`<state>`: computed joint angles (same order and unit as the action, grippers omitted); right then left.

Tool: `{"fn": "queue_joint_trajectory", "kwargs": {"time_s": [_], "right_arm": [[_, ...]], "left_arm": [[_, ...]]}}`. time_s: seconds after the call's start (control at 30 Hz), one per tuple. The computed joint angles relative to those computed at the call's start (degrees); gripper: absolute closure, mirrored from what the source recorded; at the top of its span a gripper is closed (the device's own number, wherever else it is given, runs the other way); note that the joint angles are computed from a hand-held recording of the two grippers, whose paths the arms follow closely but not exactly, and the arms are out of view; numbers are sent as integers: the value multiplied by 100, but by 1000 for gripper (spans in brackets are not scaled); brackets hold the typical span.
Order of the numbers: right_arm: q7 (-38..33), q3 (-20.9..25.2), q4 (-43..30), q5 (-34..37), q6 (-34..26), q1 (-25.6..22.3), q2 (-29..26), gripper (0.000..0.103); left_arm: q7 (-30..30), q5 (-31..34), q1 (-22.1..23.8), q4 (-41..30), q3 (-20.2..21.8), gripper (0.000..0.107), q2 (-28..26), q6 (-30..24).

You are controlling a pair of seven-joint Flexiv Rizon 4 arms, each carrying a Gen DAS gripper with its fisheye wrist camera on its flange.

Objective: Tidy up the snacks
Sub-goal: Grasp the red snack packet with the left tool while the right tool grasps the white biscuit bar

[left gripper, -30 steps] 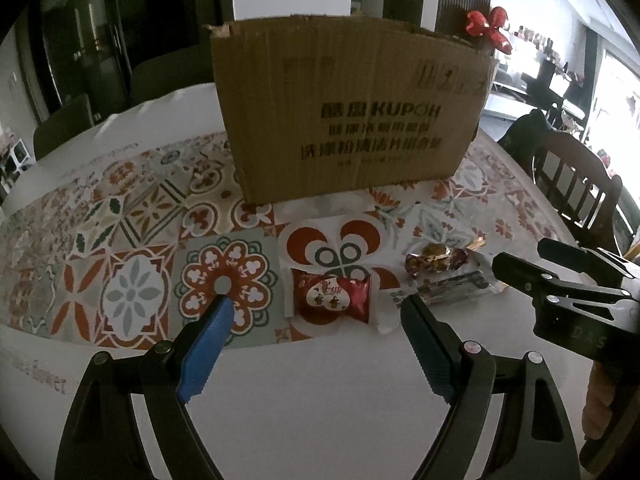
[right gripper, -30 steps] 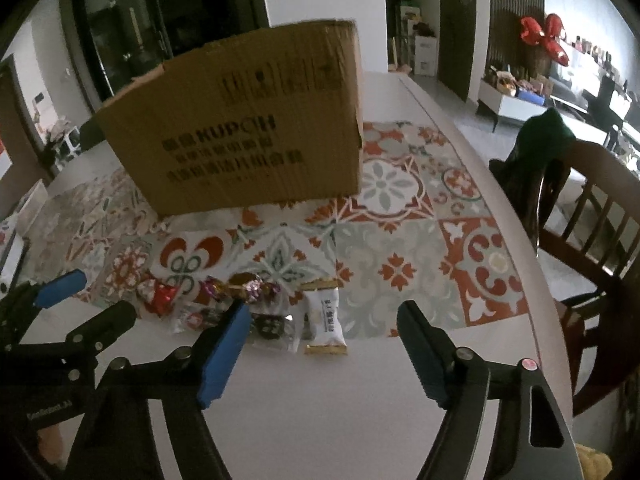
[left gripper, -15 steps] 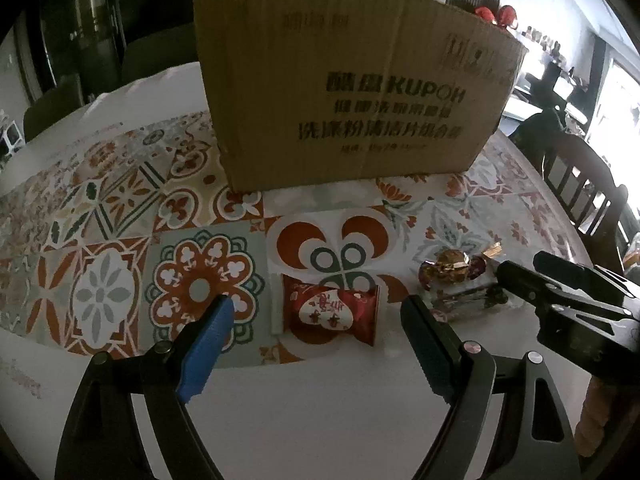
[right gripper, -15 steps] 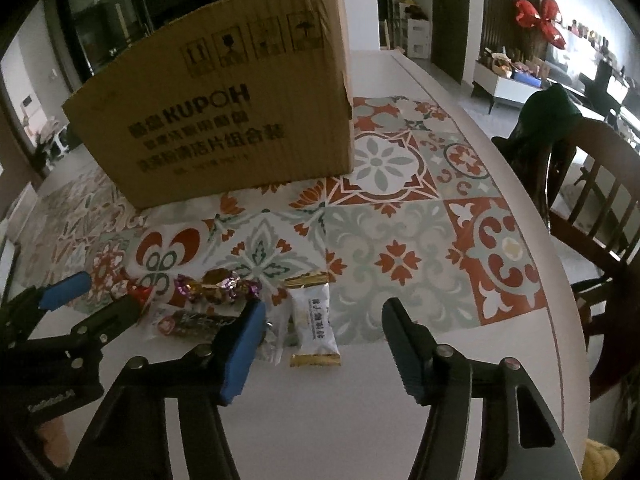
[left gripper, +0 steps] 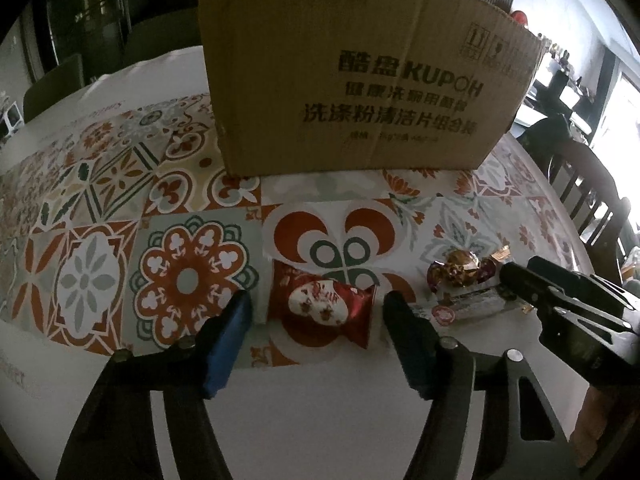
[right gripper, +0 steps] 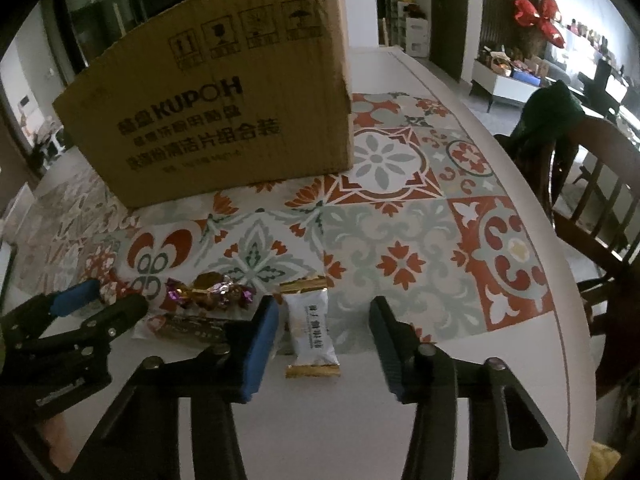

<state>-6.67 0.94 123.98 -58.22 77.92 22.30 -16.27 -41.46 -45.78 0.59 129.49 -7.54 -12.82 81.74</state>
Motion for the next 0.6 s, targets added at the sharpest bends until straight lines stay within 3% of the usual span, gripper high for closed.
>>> {"fn": "queue_joint_trajectory", "kwargs": {"time_s": [0.17,0.27,0.43,0.6], "right_arm": [[-79,16,-30,-69,-126,15,-12,67],[33,-14,6,-146,22,-21,-13,80],[402,-126,43,-477,167,-38,-10,82],[500,-71,82,-603,143,-108,37,82]], "left_arm": [[-127,216,-63,38,60,50,-29,191],[-219,402,-40,80,31,54,-37,339],[-261,532,101,102,-94,57,-19,340],[-5,194,147,223,-256,57,118,451]]}}
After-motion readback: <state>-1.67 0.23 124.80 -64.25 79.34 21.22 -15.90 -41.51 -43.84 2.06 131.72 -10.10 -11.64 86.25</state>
